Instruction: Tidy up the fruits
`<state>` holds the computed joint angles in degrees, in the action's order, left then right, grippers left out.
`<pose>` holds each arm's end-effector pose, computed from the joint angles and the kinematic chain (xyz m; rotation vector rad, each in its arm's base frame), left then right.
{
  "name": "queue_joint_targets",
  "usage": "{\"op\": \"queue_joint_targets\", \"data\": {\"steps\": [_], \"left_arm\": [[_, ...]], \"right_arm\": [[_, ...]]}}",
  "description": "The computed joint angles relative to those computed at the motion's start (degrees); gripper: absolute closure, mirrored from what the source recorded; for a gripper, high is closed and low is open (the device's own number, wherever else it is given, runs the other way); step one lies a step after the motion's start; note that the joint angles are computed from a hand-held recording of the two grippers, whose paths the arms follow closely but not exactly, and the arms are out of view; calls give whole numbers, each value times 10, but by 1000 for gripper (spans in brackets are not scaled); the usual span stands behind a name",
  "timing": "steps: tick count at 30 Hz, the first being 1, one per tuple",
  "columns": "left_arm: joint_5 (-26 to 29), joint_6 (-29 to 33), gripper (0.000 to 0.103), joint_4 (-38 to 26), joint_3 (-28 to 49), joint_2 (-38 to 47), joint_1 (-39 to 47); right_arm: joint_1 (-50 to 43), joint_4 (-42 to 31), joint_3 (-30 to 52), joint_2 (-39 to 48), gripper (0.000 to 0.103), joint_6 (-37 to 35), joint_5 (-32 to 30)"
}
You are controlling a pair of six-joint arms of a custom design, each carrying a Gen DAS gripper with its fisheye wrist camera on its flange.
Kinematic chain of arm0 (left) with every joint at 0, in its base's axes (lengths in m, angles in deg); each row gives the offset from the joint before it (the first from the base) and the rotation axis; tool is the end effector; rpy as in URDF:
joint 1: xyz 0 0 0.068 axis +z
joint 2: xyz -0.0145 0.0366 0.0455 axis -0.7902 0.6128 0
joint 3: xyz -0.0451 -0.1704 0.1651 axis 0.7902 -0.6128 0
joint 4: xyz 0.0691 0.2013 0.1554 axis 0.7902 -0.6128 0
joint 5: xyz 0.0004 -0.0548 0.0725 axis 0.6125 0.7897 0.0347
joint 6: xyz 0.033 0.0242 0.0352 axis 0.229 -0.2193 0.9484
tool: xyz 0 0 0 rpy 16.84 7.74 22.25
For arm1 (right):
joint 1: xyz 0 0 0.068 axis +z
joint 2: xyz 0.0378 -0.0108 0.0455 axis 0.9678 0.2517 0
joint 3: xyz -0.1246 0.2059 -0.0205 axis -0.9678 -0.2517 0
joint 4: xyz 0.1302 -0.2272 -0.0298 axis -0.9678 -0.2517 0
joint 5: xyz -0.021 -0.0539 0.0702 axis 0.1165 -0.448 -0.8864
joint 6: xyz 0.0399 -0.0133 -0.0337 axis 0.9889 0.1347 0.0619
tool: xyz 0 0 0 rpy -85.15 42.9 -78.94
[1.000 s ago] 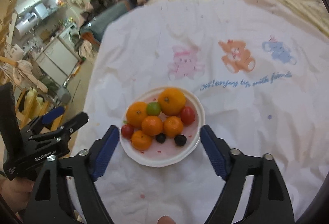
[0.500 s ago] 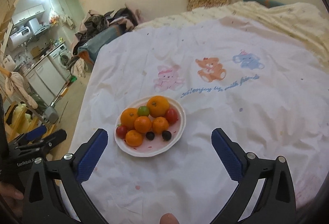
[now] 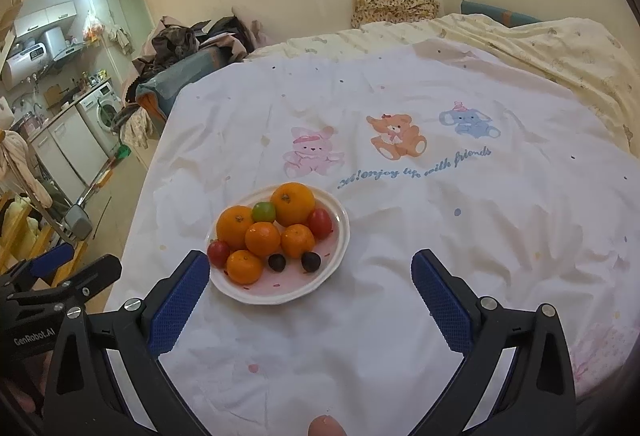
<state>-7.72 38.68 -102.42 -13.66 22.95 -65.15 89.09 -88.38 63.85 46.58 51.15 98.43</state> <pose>0.2554 -0.0655 0.2537 0.5052 2.3362 -0.2693 0.1725 0.0319 0.2390 0.4929 2.2416 0.0783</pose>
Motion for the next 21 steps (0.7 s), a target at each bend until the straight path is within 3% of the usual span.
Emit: {"op": "queue_joint_targets", "data": {"steps": [8,21], "left_arm": [[16,-20,0,-16,24,33,18],[8,-12,0,-6,11,18,12]], "right_arm": [[10,-3,0,8,0,1,8],[19,-1,2,10,0,6,17]]}}
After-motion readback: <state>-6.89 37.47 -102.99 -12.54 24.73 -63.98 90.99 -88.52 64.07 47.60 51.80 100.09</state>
